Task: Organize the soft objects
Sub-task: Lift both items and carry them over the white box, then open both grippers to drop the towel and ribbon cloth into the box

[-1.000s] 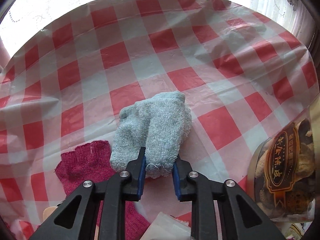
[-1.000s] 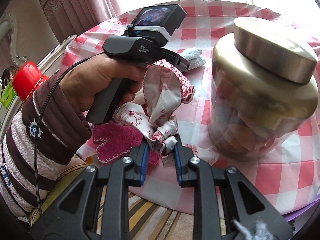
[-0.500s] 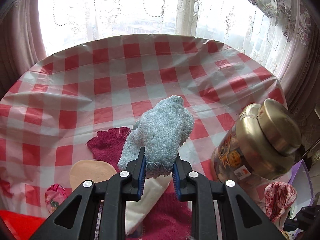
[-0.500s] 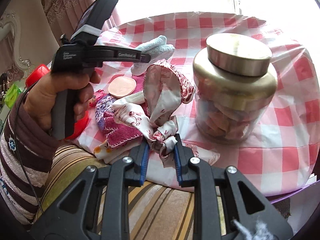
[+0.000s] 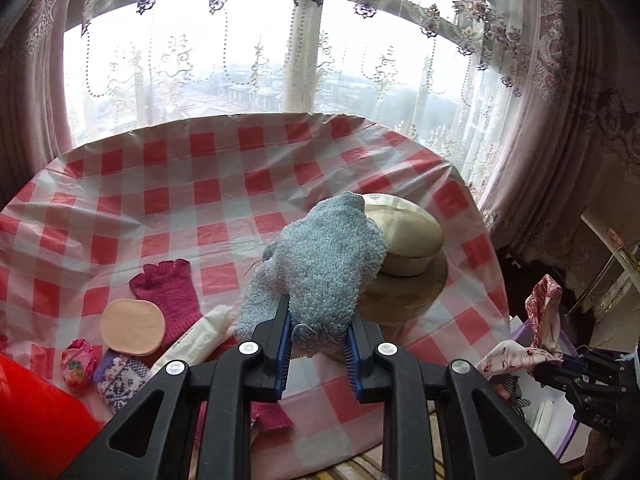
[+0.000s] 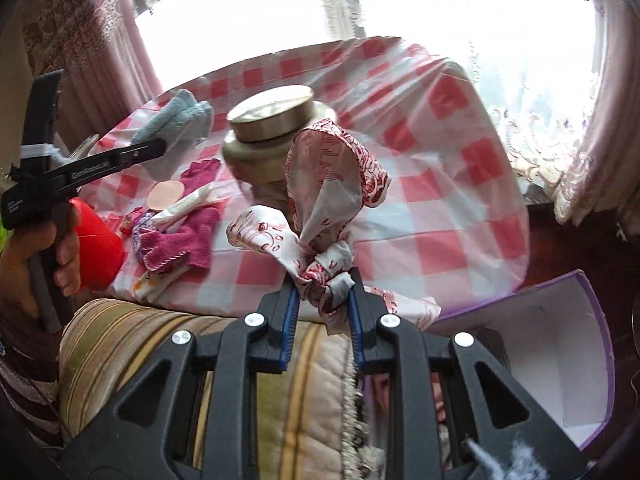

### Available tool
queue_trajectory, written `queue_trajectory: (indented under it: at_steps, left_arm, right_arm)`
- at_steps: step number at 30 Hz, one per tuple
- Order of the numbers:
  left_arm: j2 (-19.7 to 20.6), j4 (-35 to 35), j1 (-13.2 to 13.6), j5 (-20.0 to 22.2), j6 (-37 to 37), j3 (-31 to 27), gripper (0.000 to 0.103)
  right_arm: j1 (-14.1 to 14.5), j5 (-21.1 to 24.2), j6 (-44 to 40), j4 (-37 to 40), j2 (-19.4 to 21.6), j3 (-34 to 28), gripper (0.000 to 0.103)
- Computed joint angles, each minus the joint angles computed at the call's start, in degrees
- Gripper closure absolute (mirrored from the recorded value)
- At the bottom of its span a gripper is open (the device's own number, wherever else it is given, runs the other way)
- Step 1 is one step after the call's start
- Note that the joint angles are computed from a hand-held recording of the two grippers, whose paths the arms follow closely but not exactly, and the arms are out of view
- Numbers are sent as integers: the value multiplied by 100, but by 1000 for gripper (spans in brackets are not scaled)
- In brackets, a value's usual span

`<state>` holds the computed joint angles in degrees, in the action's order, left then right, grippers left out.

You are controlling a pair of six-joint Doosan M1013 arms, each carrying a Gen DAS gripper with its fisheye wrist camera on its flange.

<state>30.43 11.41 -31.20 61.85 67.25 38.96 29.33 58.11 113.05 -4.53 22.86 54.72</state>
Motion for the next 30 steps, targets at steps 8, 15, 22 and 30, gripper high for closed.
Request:
queue_trajectory:
  at_steps: [8,15,22,30]
  left_arm:
    - [164,-358,-389,1,670,-316,79]
    - [459,-901,-722,566,1483,-784,79]
    - [724,-1669,-1013,1459,2334,-1142,77]
    - [1178,-2415,-1225,2704,3025,-1771,65]
  right_arm:
    - [-343,112,950,-567,-618,952,77]
    - [-627,114,1617,-909,-984,1519,77]
    - [-797,82,2015,-1087,-1219,1863,77]
    - [-890,3,2202,-1125,-1357,2105,77]
